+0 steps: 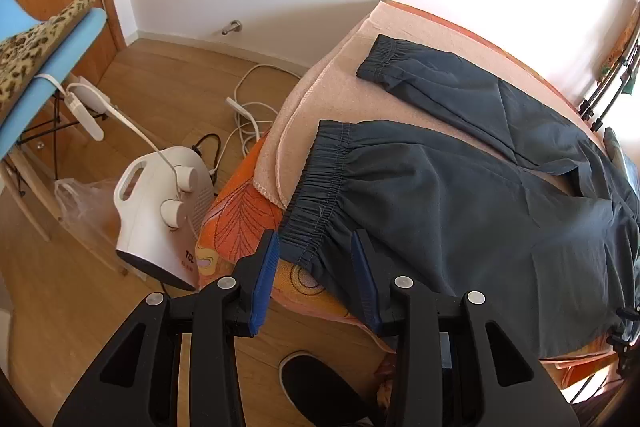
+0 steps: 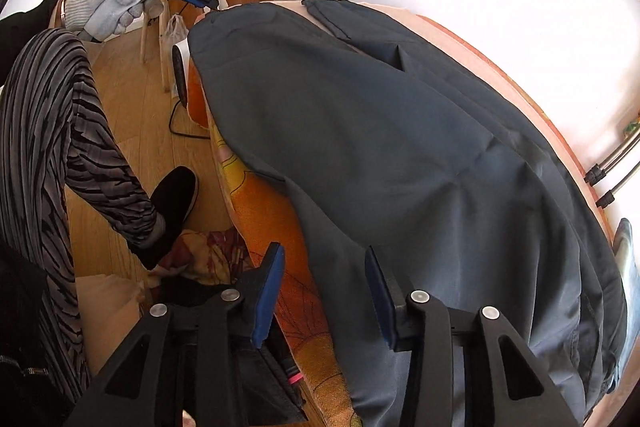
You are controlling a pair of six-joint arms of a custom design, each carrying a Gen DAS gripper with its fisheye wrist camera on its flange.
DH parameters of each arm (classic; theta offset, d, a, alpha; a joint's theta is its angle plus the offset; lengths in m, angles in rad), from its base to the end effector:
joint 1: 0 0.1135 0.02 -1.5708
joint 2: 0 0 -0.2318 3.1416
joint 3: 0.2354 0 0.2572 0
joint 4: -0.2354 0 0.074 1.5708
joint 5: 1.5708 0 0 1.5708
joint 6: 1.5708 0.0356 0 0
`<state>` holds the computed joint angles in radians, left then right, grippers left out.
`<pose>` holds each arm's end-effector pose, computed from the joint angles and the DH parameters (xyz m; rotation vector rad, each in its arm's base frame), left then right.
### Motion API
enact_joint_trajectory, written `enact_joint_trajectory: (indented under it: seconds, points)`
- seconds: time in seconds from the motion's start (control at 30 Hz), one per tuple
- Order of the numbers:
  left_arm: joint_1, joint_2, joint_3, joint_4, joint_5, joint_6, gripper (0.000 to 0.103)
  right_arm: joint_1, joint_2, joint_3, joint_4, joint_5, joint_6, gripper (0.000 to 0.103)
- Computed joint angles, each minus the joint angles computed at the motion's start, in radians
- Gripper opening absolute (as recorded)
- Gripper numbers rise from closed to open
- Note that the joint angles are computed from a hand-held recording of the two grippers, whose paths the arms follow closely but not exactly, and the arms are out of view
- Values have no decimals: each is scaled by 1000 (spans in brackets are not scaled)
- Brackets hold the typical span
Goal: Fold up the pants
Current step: 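Grasp the trouser cuff with the left gripper while the right gripper grasps the other cuff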
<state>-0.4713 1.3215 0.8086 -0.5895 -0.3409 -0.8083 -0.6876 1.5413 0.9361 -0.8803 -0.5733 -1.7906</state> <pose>0.2359 -0.1069 0.1717 -0.5345 2.5137 -0.0112 0.2146 -0.1513 0.1487 -1.3736 2.1712 0.1429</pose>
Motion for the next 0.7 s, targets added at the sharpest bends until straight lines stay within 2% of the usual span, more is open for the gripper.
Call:
enact_joint_trajectory:
  seconds: [0.07, 0.13, 0.23, 0.53, 0.7]
  points:
    - [0, 4, -1, 6, 0, 1, 36, 9, 6, -3, 18, 12, 12, 32]
    - [1, 14, -6, 20, 3, 8, 36, 14, 21, 13, 14, 17, 27, 18]
    - [-2, 19, -10, 23, 0, 21, 36, 19, 56, 74, -28, 3, 65, 4]
    - [10, -82, -94, 52, 69, -40, 36, 87, 93, 163, 70, -16, 271, 0]
    - [8, -8, -50, 35, 34, -22, 36, 108, 123, 206, 89, -24, 332, 0]
